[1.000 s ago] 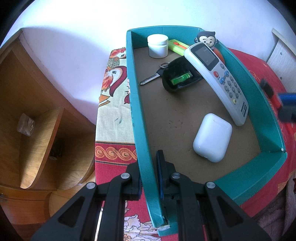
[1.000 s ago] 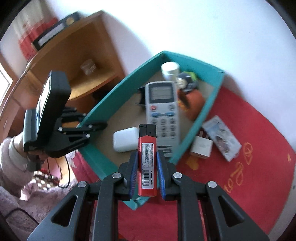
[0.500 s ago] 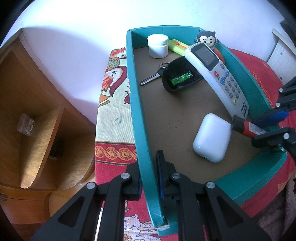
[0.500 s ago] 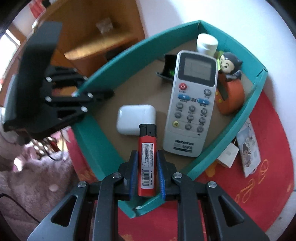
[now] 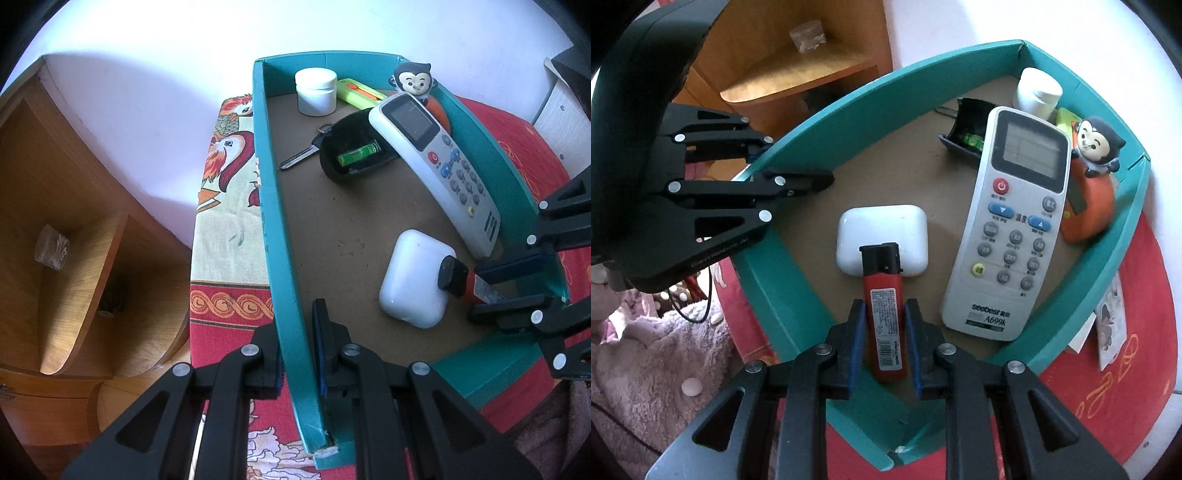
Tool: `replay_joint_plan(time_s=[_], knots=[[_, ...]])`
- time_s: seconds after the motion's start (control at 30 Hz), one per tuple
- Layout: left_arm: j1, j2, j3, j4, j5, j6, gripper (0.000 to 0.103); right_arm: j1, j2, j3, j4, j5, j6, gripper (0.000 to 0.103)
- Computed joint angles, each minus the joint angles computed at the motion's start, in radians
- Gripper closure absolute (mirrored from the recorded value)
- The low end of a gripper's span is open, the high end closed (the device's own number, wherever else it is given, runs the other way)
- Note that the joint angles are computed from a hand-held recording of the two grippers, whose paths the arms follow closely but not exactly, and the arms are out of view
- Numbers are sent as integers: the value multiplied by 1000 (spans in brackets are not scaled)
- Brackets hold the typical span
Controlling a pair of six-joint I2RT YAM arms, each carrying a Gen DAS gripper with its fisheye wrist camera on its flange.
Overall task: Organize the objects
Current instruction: 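Carry the red lighter into the tray beside the earbud case and release, then move the right gripper toward the printed card on the mat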
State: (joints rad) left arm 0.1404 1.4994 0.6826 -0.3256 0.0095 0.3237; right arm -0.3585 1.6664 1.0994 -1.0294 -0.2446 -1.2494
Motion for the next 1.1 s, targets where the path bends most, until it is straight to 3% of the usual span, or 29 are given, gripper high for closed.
replay_joint_plan(time_s=[0.1,0.17,0.2,0.4,0.57,0.63,0.8,1.1], knots=[[0,0,0,0,-1,1,93,-30,20,15,-8,-31,-4,78],[7,11,4,6,2,8,93,-50,17,22,-24,-53,-11,62],[7,11,4,6,1,7,93,-69,19,35,-44,-72,-17,59],[0,9,2,7,-7,-5,93,-205,36,158,-171,-172,-100,58],[2,-2,2,-3,-8,-2,93,-318,74,287,-219,-187,-152,58],[5,1,4,-3,-7,1,93,-337,85,306,-185,-171,-132,58],[5,1,4,-3,-8,0,93,-335,152,337,43,-81,-75,58],[10,1,9,-10,-9,7,93,-253,218,243,336,-6,-52,58]])
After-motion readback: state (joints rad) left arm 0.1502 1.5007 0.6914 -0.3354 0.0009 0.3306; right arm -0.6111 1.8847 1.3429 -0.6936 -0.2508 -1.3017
